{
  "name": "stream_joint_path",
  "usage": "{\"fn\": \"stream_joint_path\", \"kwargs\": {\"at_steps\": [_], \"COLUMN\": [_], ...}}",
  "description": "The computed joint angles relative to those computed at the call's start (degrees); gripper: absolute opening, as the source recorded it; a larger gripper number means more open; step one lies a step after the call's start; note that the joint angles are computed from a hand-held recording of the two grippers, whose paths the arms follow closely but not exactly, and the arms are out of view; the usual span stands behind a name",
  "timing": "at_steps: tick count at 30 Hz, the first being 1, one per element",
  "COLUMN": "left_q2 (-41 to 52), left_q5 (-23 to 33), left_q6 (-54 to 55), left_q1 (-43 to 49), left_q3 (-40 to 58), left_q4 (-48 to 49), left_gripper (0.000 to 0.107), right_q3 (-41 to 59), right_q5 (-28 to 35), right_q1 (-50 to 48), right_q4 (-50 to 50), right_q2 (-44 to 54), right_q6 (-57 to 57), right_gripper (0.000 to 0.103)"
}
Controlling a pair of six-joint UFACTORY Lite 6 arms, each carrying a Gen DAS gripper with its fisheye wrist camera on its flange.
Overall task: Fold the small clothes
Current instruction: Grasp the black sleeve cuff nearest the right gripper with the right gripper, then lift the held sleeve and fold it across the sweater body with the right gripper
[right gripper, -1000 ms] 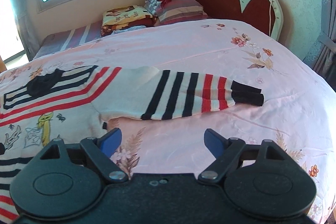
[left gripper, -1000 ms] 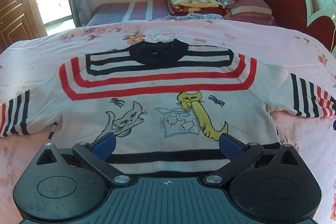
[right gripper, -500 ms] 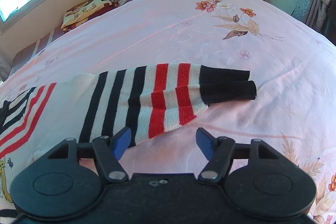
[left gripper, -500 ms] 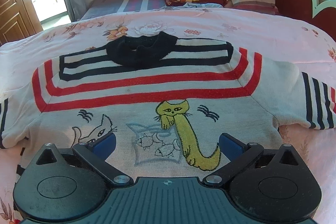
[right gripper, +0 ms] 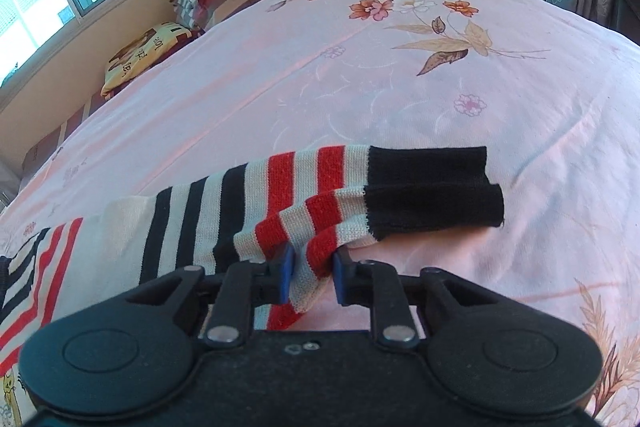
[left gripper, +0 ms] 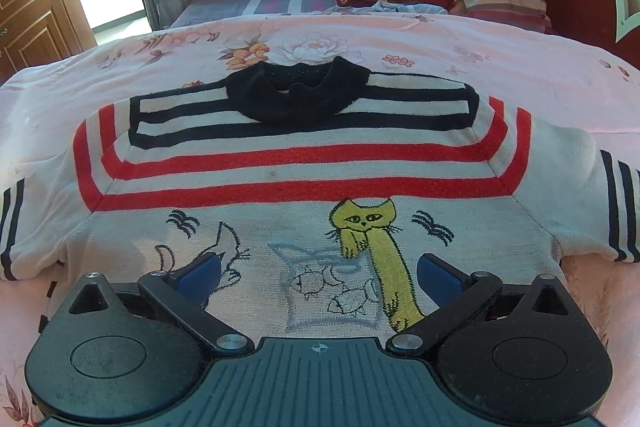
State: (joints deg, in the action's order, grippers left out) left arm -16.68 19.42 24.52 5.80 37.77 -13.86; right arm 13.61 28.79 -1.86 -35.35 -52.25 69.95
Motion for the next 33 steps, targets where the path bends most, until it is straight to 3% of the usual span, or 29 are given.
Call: {"fn": "stream_joint_path", "kwargs": {"at_steps": [4, 7, 10, 14, 18, 21, 25, 33], "left_q2": [0.8, 1.9, 3.7, 8.1, 14.4, 21.2, 30.5, 38.1], "left_q5": [1.1, 2.4, 4.1, 7.3, 11.2, 13.7, 19.4, 18.7], "left_q6": [7.0, 14.8, 22.5, 31.7, 39.1, 41.3, 39.4, 48.2], "left_q1": [2.9, 7.9, 14.2, 22.4, 27.2, 27.6, 27.2, 21.4], "left_q3": [1.1, 2.8, 5.2, 9.5, 13.8, 17.6, 23.1, 24.3], "left_q4": [-6.2, -13.1, -20.0, -27.3, -33.2, -35.1, -36.2, -50.1], "left_gripper": [0.103, 0.103, 0.103, 0.103, 0.103, 0.103, 0.103, 0.102], "right_q3": [2.8, 8.7, 17.5, 31.9, 44.4, 51.1, 47.1, 32.0], "right_q5": [2.4, 4.2, 4.7, 0.9, -7.5, -11.6, -7.2, 13.0], "right_q1": [9.5, 21.0, 33.4, 44.3, 48.6, 49.3, 51.8, 59.0], "right_q4": [-12.0, -21.8, -33.5, -43.5, -44.5, -33.3, -33.4, -28.1], "right_q2": [0.6, 7.1, 19.8, 40.8, 59.2, 68.5, 63.6, 44.0], "right_q6": [11.9, 23.0, 35.4, 44.4, 45.7, 35.4, 37.7, 36.7], "right_gripper": [0.013, 0.012, 0.011, 0.011, 0.013, 0.028, 0.036, 0.046]}}
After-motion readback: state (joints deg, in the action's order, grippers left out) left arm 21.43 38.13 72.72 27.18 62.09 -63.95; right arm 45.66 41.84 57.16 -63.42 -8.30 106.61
